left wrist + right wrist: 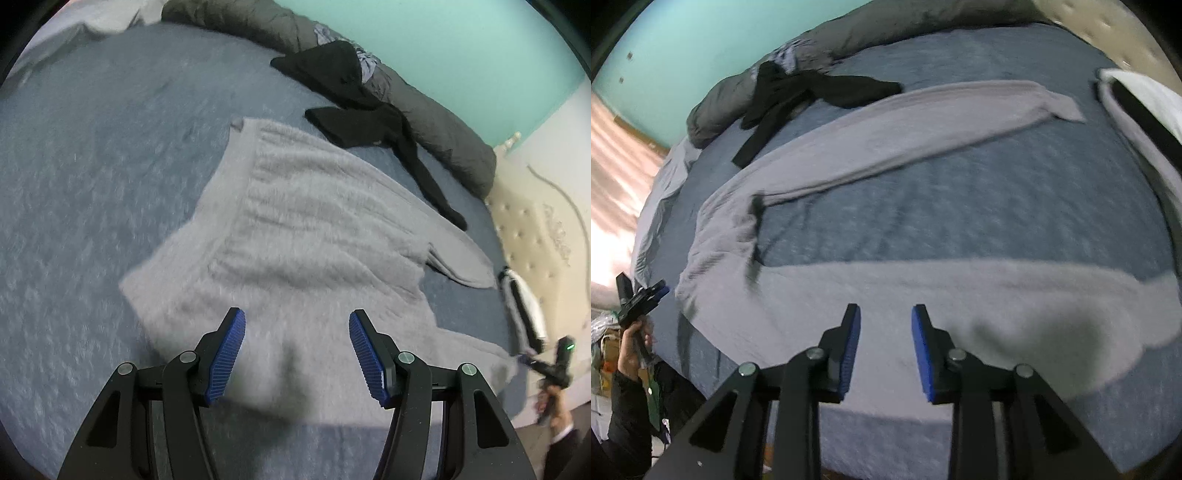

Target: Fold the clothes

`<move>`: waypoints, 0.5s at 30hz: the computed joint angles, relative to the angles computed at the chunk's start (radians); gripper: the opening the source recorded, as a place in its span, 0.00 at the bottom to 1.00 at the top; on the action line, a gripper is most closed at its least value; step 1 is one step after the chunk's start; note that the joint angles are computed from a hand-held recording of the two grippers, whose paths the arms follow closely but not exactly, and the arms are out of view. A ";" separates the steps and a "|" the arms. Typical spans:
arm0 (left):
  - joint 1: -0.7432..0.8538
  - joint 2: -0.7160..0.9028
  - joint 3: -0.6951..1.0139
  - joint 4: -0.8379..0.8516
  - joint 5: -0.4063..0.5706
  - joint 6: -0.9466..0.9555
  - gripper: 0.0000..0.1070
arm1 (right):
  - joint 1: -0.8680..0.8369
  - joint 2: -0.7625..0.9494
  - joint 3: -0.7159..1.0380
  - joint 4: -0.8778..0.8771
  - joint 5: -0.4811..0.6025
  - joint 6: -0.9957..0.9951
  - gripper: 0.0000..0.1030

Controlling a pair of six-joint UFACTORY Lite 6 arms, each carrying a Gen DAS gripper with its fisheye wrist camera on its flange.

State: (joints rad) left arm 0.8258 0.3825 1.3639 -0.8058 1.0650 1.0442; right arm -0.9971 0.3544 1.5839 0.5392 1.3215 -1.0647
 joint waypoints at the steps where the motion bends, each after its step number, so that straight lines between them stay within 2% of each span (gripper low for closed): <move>1: 0.014 -0.004 -0.005 0.009 0.012 -0.001 0.59 | -0.035 0.008 0.005 -0.003 0.007 -0.017 0.28; 7: 0.068 -0.068 -0.065 0.063 0.022 0.031 0.59 | -0.188 0.075 0.037 -0.023 0.027 -0.077 0.28; 15: 0.135 -0.093 -0.110 0.095 0.018 0.078 0.59 | -0.273 0.166 0.084 -0.046 0.002 -0.080 0.28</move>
State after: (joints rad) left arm 0.9609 0.2895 1.2538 -0.7105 1.0833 1.1218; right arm -1.2697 0.5200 1.6682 0.4931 1.3231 -1.1448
